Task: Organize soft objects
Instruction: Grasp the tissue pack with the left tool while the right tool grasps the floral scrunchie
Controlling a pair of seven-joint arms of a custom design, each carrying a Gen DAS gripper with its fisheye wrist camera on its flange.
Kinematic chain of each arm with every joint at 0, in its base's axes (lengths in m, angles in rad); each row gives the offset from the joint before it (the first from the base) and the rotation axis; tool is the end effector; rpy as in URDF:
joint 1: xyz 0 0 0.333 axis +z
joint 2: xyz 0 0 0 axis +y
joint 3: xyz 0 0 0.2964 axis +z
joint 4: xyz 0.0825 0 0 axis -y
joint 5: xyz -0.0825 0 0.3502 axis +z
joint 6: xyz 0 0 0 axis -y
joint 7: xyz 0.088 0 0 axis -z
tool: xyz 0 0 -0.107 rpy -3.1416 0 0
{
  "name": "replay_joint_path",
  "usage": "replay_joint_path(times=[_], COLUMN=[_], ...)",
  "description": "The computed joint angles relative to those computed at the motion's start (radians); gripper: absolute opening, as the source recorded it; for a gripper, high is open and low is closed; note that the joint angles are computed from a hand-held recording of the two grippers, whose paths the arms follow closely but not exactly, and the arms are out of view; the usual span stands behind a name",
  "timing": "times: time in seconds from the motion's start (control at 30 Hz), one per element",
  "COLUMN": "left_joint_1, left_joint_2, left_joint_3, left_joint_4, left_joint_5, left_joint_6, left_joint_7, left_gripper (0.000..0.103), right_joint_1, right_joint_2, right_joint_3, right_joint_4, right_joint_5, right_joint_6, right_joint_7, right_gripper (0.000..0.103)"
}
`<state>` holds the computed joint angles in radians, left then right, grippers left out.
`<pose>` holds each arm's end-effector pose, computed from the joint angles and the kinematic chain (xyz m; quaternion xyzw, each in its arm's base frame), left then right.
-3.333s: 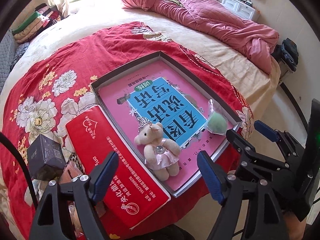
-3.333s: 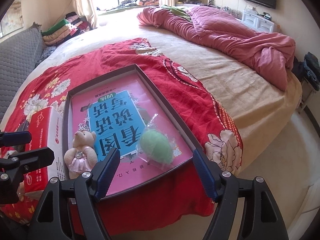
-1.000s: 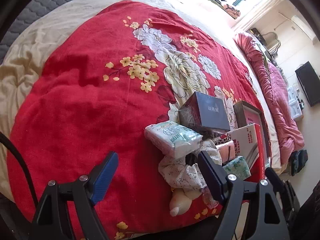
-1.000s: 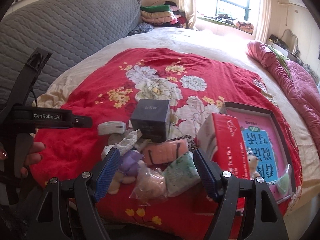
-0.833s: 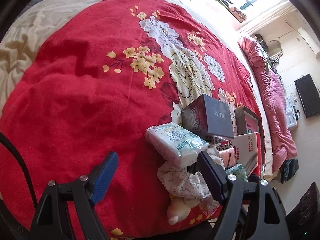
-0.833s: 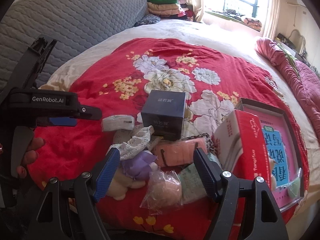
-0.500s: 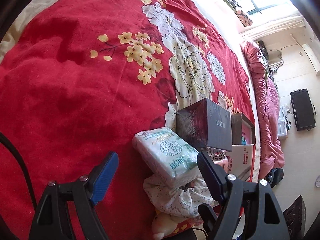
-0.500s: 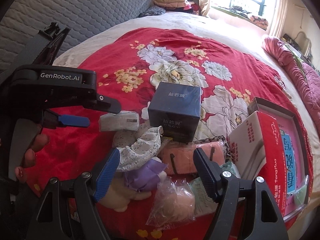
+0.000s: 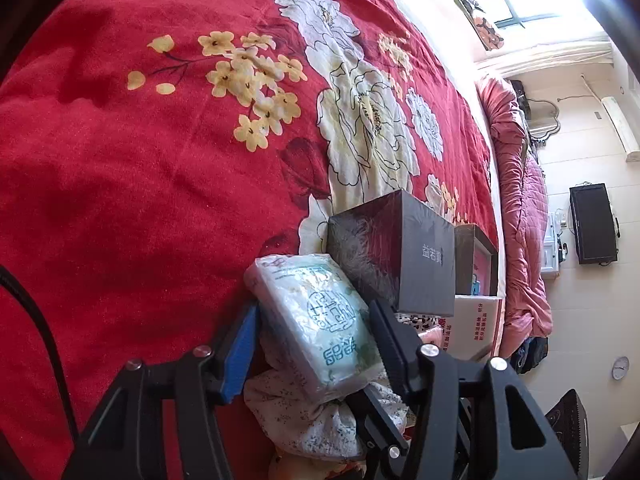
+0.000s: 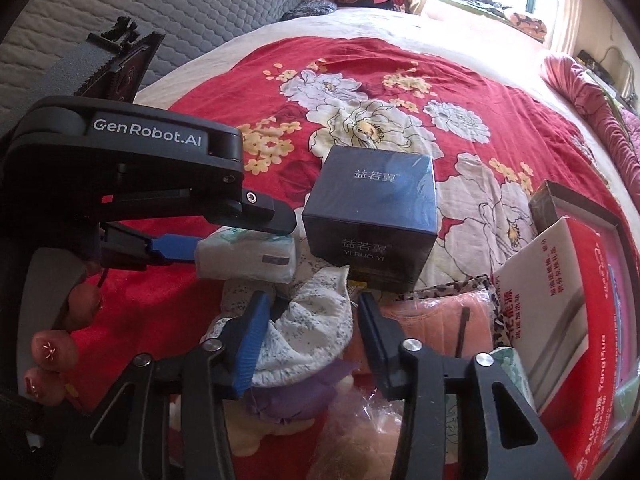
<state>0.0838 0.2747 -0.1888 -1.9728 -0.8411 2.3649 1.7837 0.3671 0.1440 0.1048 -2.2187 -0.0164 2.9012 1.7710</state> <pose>0.5833 -0.0656 0.3513 0.7539 -0.5681 0.2761 0.1809 0.4983 0.2540 0.3769 -0.7704 0.5793 -0.1129 0.2413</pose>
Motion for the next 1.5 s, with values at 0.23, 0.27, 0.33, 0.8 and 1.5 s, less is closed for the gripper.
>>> replay_joint_path(times=[0.23, 0.27, 0.33, 0.8, 1.5], left_joint_1=[0.008, 0.010, 0.014, -0.004, -0.021], left_joint_2=[0.020, 0.018, 0.013, -0.115, -0.186], left_joint_3=[-0.005, -0.006, -0.008, 0.030, 0.061], left_joint_4=[0.009, 0.007, 0.001, -0.096, -0.155], left_joint_5=[-0.016, -0.023, -0.038, -0.071, -0.014], left_joint_6=[0.008, 0.009, 0.011, 0.059, 0.099], left_joint_7=[0.007, 0.011, 0.023, 0.113, 0.124], left_gripper=[0.032, 0.030, 0.026, 0.023, 0.023], right_joint_1=[-0.041, -0.053, -0.072, -0.030, -0.035], right_joint_2=[-0.030, -0.037, -0.049, -0.037, -0.063], right_joint_3=[0.043, 0.060, 0.087, 0.043, 0.043], right_joint_4=[-0.053, -0.059, -0.070, -0.007, -0.053], right_joint_5=[0.151, 0.208, 0.333, 0.585, 0.303], right_joint_6=[0.082, 0.087, 0.095, -0.045, 0.041], right_joint_7=[-0.115, -0.160, -0.251, -0.463, -0.273], right_gripper=[0.018, 0.014, 0.012, 0.015, 0.008])
